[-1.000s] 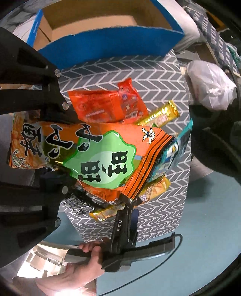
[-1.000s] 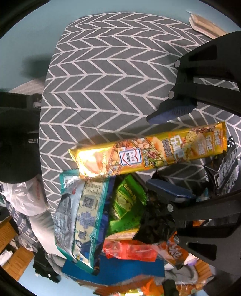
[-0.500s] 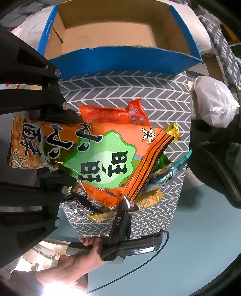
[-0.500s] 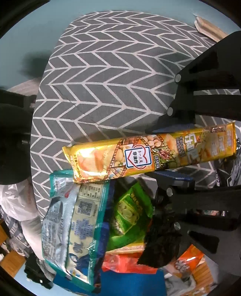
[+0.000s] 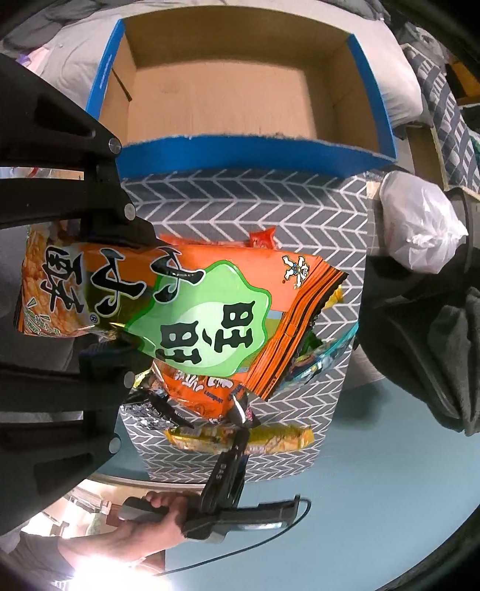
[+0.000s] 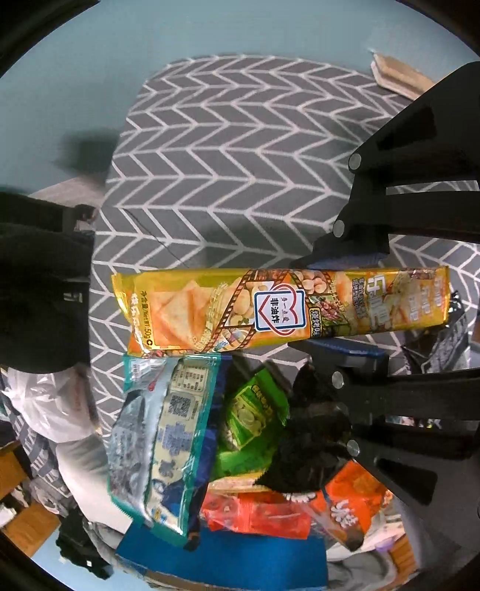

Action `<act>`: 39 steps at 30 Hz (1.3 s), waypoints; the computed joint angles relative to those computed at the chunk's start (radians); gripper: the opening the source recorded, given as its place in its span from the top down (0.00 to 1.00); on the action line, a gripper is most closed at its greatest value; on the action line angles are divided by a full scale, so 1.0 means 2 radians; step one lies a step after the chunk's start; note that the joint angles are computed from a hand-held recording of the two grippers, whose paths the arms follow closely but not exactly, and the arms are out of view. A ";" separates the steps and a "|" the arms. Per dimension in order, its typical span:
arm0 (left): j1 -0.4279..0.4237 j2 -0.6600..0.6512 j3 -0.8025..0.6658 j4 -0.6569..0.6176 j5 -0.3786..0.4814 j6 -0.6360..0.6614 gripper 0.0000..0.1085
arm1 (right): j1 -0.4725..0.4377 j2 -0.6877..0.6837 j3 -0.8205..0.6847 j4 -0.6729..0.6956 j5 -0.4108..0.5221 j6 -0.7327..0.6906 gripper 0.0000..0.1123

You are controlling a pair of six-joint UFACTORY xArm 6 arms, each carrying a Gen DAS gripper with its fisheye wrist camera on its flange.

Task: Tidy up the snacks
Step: 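Carry the orange bag and yellow stick into the cardboard box with both grippers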

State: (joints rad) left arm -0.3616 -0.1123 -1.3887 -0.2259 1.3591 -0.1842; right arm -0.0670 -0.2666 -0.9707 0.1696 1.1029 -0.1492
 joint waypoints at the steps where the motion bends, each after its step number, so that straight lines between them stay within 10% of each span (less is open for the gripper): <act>1: 0.002 -0.001 0.000 0.000 0.001 -0.001 0.64 | -0.005 -0.005 -0.003 0.001 0.005 -0.003 0.72; 15: 0.037 -0.029 0.008 0.005 0.009 -0.011 0.64 | 0.003 -0.053 -0.067 0.018 0.072 0.013 0.73; 39: 0.132 -0.072 0.030 0.012 0.009 -0.003 0.64 | 0.165 0.041 -0.222 0.049 0.083 0.084 0.73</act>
